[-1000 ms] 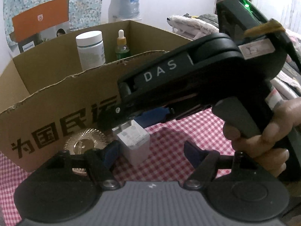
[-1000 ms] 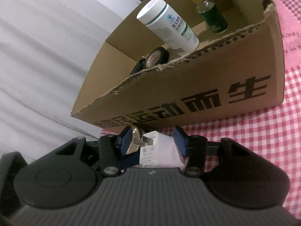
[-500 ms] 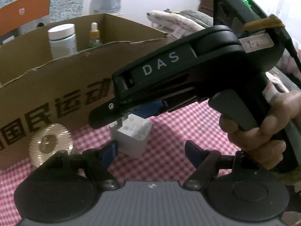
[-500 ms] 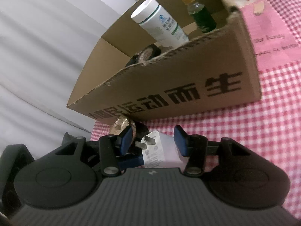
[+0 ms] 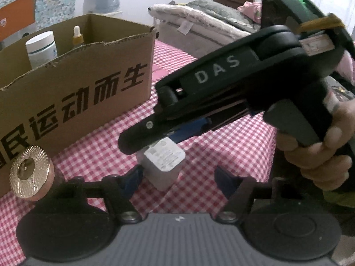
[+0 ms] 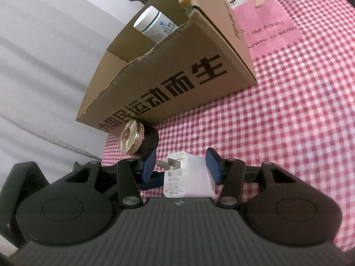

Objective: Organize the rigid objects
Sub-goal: 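Lift the charger plug with the right gripper and carry it over the box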

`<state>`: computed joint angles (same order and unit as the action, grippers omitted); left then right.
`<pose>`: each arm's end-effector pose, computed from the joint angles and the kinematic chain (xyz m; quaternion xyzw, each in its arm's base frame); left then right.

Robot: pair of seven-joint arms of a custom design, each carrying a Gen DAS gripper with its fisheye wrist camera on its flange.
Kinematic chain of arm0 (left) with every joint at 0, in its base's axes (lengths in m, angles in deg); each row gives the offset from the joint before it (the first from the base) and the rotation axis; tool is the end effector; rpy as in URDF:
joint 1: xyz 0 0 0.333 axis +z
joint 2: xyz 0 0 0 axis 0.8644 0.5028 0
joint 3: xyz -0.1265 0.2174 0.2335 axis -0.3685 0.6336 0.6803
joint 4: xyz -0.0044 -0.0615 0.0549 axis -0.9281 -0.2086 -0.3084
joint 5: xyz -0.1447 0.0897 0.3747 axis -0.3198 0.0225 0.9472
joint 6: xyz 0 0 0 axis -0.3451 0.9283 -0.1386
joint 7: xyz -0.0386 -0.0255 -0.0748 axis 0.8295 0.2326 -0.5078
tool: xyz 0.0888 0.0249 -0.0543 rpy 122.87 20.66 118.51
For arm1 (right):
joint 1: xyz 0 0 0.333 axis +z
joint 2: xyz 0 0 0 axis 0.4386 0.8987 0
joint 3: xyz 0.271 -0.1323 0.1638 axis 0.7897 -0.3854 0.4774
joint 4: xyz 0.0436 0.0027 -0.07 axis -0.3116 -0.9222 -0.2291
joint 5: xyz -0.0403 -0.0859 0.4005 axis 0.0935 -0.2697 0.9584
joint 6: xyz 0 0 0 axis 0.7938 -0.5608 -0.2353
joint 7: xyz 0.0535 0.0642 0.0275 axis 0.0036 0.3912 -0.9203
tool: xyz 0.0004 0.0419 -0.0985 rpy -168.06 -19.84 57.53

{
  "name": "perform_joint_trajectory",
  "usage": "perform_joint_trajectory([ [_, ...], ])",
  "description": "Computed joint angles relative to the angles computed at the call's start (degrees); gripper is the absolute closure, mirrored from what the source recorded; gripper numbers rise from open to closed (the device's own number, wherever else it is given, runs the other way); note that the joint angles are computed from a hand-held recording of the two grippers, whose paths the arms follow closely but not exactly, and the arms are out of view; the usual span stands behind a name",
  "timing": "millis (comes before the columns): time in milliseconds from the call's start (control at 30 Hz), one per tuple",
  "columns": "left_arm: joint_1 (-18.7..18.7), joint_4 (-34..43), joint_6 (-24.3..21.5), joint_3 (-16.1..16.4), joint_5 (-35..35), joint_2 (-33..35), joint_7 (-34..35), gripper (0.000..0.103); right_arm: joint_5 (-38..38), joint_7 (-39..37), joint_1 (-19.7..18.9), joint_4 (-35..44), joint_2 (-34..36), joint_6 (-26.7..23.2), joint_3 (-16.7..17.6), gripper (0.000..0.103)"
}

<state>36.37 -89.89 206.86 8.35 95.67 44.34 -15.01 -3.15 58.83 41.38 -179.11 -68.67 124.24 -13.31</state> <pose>0.4294 -0.3821 0.4765 -0.5145 0.7891 -0.3058 0.1379 0.5113 0.1751 0.4671 -0.6875 0.5691 0.1778 0.4144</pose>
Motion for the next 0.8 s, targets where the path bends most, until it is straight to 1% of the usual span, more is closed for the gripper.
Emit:
perform_joint_trajectory([
  [33,0.18,0.46,-0.92,-0.14,1.13,0.23,-1.19,0.038,0.1,0.02,-0.05,-0.2,-0.14,-0.09,-0.08,0.053],
  [67,0.33,0.91,-1.79,-0.26,2.25,0.46,-2.34,0.044,0.2,0.11,-0.08,-0.28,-0.19,-0.13,-0.12,0.053],
  [100,0.46,1.06,-2.29,-0.39,3.46,0.51,-3.64,0.046,0.34,0.08,-0.1,-0.46,-0.32,-0.09,-0.15,0.053],
  [167,0.7,1.15,-2.43,-0.3,4.26,0.62,-4.74,0.048,0.66,-0.02,-0.03,-0.68,-0.53,0.47,-0.06,0.054],
  [267,1.14,1.81,-3.22,-0.3,6.61,0.95,-7.28,0.057,1.07,-0.8,-0.17,-1.68,-1.63,1.06,-0.35,0.053],
  [367,1.41,1.78,-3.47,-0.27,7.77,0.75,-9.42,0.062,0.99,-1.99,-0.07,-2.48,-2.67,1.59,-0.44,0.054],
  [567,1.76,1.48,-3.06,-0.36,11.1,0.67,-13.48,0.064,-0.65,-2.95,0.79,-3.19,-3.52,2.65,0.04,0.054],
  [667,1.76,1.9,-3.2,-0.44,12.37,1.01,-14.75,0.064,-1.09,-2.81,1.45,-2.9,-2.93,4.14,0.56,0.054],
  [800,1.75,2.71,-3.61,-0.58,14.94,1.66,-17.19,0.064,-1.47,-2.79,1.74,-2.33,-1.78,4.79,0.62,0.054],
])
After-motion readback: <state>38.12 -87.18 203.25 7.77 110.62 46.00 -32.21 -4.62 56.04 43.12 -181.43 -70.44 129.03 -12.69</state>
